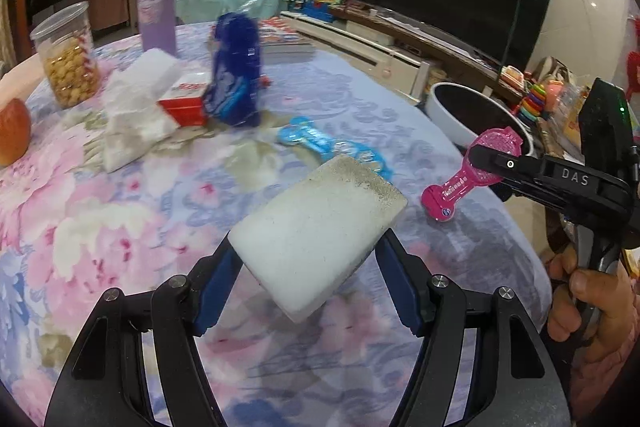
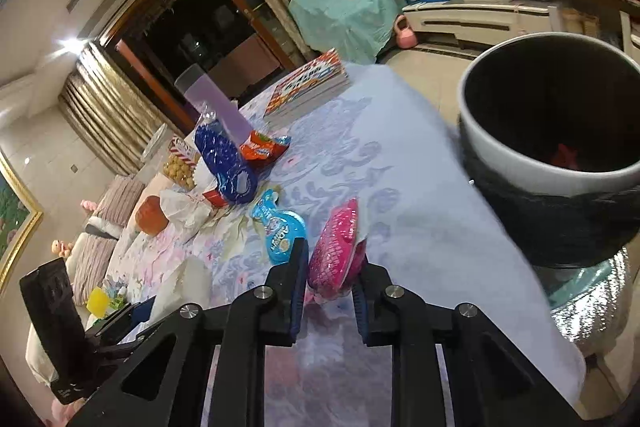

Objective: Collect trash
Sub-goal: 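Carry the sponge and pink toy over the trash bin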

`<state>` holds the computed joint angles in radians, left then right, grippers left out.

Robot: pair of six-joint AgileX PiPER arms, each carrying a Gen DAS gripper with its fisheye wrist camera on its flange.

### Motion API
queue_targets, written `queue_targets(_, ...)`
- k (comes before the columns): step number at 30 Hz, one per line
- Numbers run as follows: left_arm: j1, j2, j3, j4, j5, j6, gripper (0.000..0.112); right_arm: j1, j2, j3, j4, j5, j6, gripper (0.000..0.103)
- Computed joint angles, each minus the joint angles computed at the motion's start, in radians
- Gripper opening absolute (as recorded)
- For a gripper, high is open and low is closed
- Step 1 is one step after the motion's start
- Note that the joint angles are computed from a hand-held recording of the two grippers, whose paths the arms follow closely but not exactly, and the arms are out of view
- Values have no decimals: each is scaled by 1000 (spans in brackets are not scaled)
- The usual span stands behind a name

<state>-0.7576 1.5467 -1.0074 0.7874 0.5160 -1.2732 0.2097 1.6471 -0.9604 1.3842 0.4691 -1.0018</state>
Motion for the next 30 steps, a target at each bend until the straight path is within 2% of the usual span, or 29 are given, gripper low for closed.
queue_targets(8,-50,85,-119,-34,21,50,68,-100,-82,63,38,41,-61,15)
queue_targets(15,-76,156,-231,-77,43,116,68,-176,-100,91,93,104,-138,15)
queue_targets(30,-109,343,-542,-199,120,309,68,-332,-112,70,73,181,-145,15)
